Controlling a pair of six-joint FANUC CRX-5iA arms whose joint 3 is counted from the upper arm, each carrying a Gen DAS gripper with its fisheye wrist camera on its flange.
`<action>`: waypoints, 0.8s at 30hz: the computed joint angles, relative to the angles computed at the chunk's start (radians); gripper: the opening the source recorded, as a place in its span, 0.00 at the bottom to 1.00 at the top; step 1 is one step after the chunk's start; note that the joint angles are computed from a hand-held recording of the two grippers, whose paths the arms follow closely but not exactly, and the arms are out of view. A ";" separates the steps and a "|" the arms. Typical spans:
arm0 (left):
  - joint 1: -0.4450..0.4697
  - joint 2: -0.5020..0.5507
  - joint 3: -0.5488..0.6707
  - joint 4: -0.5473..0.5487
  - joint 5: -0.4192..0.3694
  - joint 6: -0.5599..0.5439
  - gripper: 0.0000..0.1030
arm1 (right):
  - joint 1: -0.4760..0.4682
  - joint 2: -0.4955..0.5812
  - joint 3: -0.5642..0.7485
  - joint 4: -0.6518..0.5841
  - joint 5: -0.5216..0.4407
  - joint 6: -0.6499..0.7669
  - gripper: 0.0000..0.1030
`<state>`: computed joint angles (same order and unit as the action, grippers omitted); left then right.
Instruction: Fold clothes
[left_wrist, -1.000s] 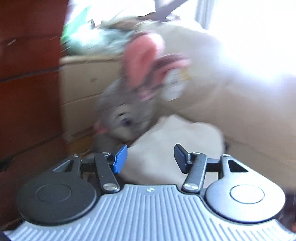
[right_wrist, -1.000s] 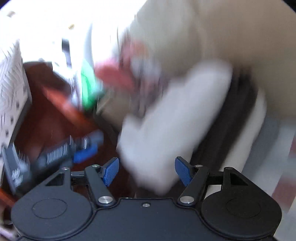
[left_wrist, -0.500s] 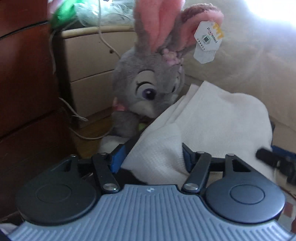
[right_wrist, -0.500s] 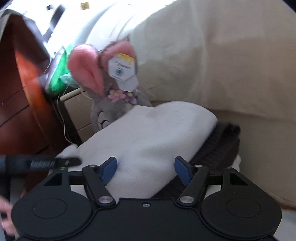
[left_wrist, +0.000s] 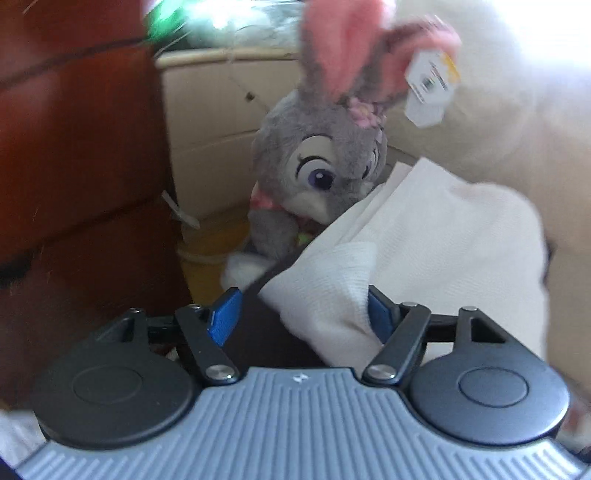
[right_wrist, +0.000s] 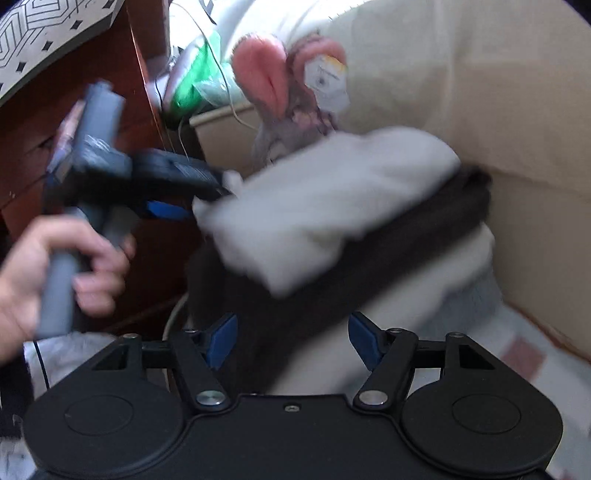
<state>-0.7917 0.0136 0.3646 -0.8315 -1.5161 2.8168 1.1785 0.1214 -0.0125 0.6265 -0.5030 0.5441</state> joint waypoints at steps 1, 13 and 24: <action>-0.011 -0.024 -0.023 0.008 0.004 0.028 0.76 | 0.009 -0.027 -0.037 0.028 -0.006 -0.042 0.70; -0.323 0.142 0.270 -0.006 -0.268 -0.142 0.88 | 0.116 -0.202 -0.168 0.249 -0.231 -0.363 0.71; -0.505 0.378 0.616 -0.099 -0.492 -0.235 1.00 | 0.279 -0.324 -0.233 0.251 -0.406 -0.459 0.77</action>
